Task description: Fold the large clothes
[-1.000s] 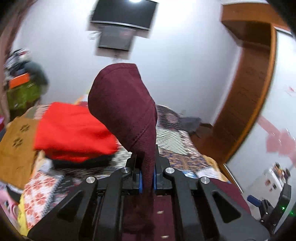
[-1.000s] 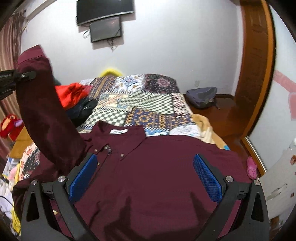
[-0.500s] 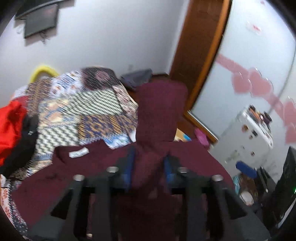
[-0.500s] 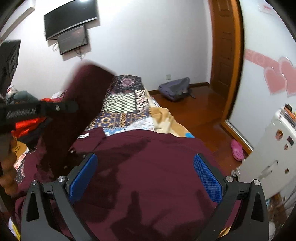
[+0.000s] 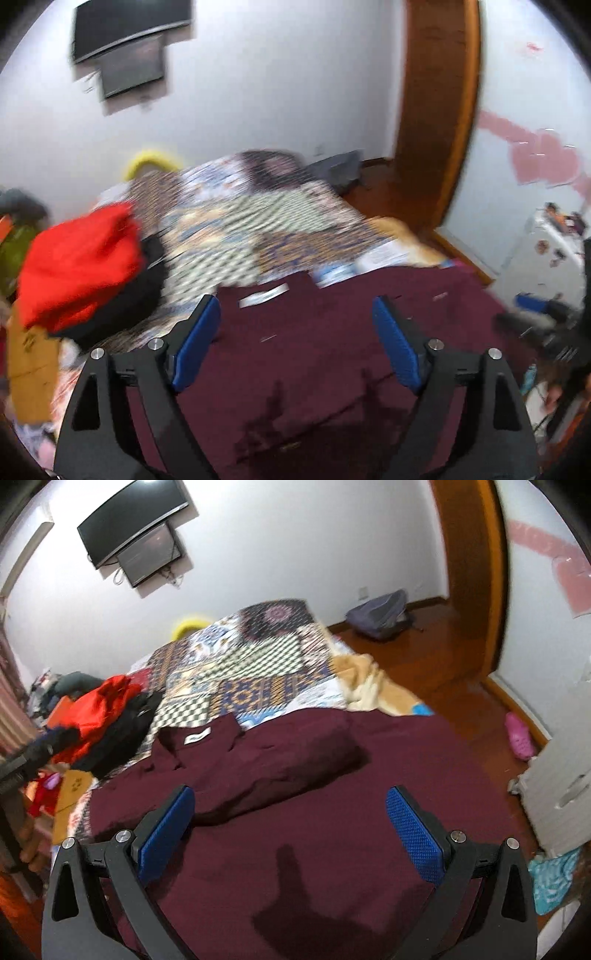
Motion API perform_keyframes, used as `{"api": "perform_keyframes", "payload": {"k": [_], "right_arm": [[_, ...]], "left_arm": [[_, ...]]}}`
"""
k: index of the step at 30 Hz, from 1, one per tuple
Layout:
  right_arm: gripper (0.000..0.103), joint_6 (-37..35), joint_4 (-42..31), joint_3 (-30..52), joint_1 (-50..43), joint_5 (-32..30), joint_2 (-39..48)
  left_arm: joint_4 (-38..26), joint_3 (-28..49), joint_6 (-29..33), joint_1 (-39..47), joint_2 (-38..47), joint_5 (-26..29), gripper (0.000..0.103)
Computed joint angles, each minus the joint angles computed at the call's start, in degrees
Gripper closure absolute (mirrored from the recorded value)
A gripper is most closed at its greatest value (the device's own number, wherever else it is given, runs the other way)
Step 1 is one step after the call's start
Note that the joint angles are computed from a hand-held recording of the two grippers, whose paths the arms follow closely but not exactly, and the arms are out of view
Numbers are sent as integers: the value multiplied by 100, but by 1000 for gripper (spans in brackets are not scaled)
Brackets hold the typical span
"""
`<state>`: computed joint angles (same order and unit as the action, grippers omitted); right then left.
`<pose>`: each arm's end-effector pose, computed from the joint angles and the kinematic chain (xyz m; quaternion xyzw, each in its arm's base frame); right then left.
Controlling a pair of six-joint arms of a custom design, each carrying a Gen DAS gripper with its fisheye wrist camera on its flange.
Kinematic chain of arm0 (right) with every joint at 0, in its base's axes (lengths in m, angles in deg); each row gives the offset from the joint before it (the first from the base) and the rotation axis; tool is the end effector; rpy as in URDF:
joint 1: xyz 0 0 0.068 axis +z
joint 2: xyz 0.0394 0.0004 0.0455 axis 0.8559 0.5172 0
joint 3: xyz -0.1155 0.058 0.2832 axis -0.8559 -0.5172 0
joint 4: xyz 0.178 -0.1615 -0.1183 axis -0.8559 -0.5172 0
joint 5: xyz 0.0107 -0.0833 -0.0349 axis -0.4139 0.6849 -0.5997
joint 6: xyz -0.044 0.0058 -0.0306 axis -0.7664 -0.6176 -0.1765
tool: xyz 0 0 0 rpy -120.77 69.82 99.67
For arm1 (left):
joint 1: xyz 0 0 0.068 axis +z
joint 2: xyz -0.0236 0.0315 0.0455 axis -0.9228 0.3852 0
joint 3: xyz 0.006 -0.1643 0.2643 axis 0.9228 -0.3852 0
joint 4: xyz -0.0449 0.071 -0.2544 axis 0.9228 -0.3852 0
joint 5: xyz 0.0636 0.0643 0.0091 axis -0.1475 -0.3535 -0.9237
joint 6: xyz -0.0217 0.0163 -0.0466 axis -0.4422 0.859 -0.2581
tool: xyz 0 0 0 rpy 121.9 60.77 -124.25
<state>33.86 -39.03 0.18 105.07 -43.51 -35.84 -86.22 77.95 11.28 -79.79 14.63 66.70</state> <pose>0.0690 0.0434 0.2328 0.2621 0.8813 0.0857 0.3839 0.2580 -0.0689 0.2592 0.3126 0.8596 -0.1294 0.3830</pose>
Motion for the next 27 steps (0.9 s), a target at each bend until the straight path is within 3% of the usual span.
{"api": "perform_keyframes", "payload": {"k": [7,14,19,21,24,27], "right_arm": [[0,-1848,1440,-263,-2504,-1914,761],[14,-2179,2403,-521,-4046,-3194,1902],[39,-2022,2654,-566,-4288,-3200,2357],[45,-2113,2629,-507,-4282,-3099,2425],[64,-2288,2385,-367,-4136,-2890,2203],[91,-2525,1952,-119,-4089,-2753,1733]], "left_arm": [[-45,287,885,2008,1147,215,19],[22,476,1699,3145,2273,133,19],[-101,300,2013,3346,2632,156,19],[-123,101,2194,3304,2595,237,19],[-17,-317,2541,3182,2306,343,19],[-33,-572,2675,3003,2053,401,19]]}}
